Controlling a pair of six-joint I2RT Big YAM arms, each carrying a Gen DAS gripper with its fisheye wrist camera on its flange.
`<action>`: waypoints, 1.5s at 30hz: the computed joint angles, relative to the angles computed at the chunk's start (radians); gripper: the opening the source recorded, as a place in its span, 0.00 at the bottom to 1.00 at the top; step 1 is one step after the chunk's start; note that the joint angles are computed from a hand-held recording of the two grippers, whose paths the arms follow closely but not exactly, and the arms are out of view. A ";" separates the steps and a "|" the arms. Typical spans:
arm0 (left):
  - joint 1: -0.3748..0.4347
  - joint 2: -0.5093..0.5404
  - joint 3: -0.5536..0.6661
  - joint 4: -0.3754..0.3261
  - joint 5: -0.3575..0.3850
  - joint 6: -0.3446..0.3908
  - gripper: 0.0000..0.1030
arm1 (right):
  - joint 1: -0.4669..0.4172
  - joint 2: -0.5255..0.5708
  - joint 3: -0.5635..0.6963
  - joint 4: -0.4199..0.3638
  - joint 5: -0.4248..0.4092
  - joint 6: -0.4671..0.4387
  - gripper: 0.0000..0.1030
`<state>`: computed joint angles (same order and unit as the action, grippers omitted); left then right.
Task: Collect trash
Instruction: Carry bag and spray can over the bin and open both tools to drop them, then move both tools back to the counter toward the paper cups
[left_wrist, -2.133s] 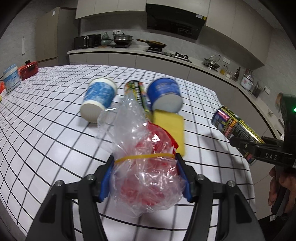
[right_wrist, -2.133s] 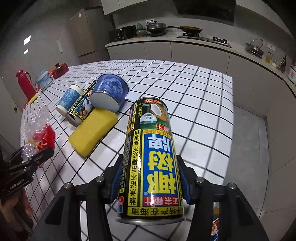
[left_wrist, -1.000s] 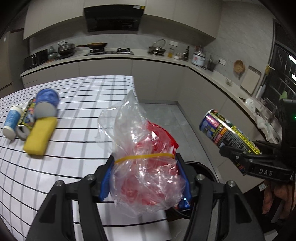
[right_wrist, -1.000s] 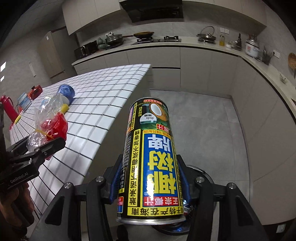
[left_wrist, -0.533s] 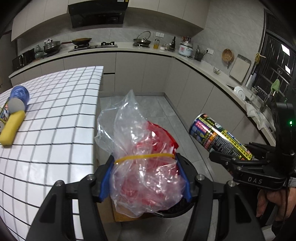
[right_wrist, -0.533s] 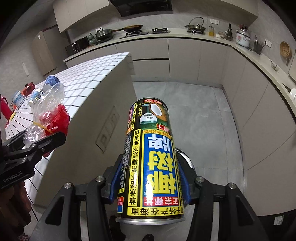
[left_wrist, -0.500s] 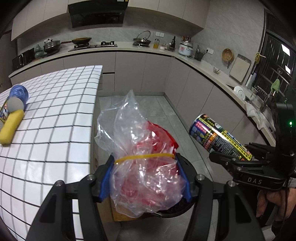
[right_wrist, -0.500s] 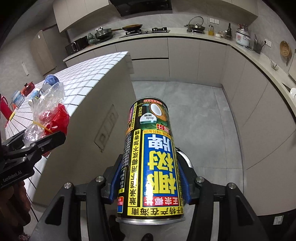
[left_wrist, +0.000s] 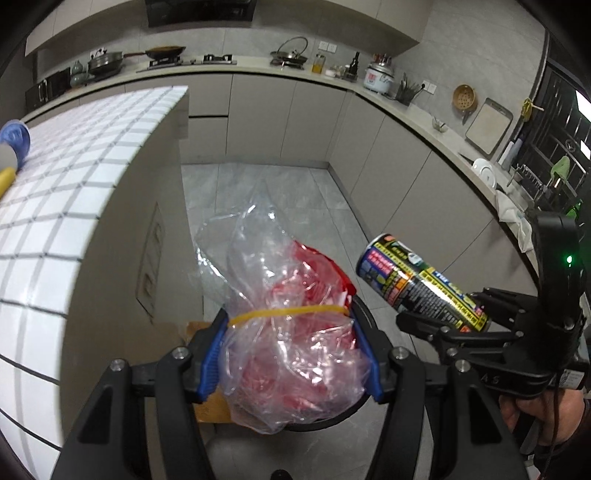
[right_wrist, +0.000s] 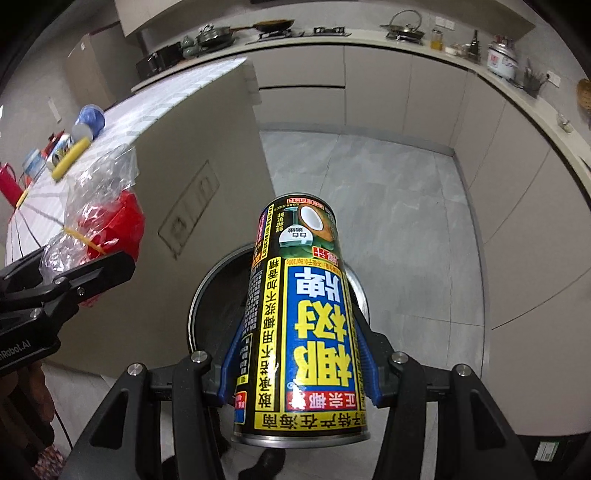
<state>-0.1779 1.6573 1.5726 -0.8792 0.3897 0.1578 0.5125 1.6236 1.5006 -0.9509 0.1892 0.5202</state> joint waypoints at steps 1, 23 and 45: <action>-0.003 0.003 -0.005 -0.002 -0.004 -0.005 0.60 | -0.001 0.005 -0.005 0.004 -0.005 -0.016 0.53; -0.003 -0.013 -0.092 0.084 -0.186 -0.036 1.00 | -0.048 0.137 -0.029 0.052 -0.121 -0.138 1.00; -0.031 -0.023 -0.045 0.066 -0.206 -0.041 1.00 | -0.060 0.040 -0.056 0.074 -0.021 -0.051 1.00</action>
